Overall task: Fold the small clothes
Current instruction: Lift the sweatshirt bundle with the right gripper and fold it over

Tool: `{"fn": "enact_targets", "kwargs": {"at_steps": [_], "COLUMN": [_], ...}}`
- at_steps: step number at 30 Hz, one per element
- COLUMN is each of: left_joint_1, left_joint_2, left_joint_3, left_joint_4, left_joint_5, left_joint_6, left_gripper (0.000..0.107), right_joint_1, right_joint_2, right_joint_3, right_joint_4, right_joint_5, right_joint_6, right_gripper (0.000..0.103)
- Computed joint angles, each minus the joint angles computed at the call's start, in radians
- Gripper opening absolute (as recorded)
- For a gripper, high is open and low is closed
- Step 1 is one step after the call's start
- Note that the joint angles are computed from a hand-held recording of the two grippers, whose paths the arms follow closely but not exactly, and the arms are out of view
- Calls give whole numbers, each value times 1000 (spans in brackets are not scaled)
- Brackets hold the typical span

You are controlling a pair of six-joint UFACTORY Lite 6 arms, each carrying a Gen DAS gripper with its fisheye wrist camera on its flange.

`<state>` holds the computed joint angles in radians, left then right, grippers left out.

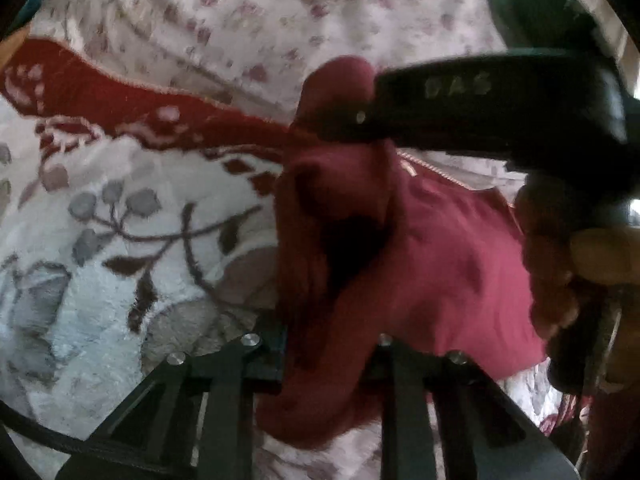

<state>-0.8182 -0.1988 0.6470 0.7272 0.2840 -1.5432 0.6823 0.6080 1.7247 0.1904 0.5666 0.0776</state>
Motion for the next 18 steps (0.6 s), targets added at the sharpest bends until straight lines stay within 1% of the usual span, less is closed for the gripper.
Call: {"fn": "enact_targets", "kwargs": {"at_steps": [1, 3, 4, 6, 8, 11, 14, 18], "left_joint_1": [-36, -73, -106, -170, -215, -274, -327, -362], "left_joint_2": [-6, -13, -10, 19, 73, 222, 435, 709], "left_joint_3": [20, 52, 87, 163, 252, 457, 731, 1061], "left_joint_4": [44, 42, 48, 53, 34, -28, -104, -199], "left_joint_5": [41, 61, 90, 155, 195, 249, 326, 391], "left_joint_6": [-47, -65, -80, -85, -54, 45, 185, 332], "left_gripper": [16, 16, 16, 16, 16, 16, 16, 16], "right_joint_1": [-14, -46, -63, -105, -161, -240, -363, -570], "right_joint_2": [-39, -107, -140, -217, -321, -442, -556, -628], "right_joint_3": [-47, -122, -156, -225, -303, -384, -477, -575], "right_joint_4": [23, 85, 114, 181, 228, 255, 301, 402], "right_joint_5": [-17, -31, -35, -32, -14, 15, 44, 99], "right_joint_6": [-24, -89, -118, -195, -268, -338, -431, -605], "right_gripper": [30, 29, 28, 28, 28, 28, 26, 25]}}
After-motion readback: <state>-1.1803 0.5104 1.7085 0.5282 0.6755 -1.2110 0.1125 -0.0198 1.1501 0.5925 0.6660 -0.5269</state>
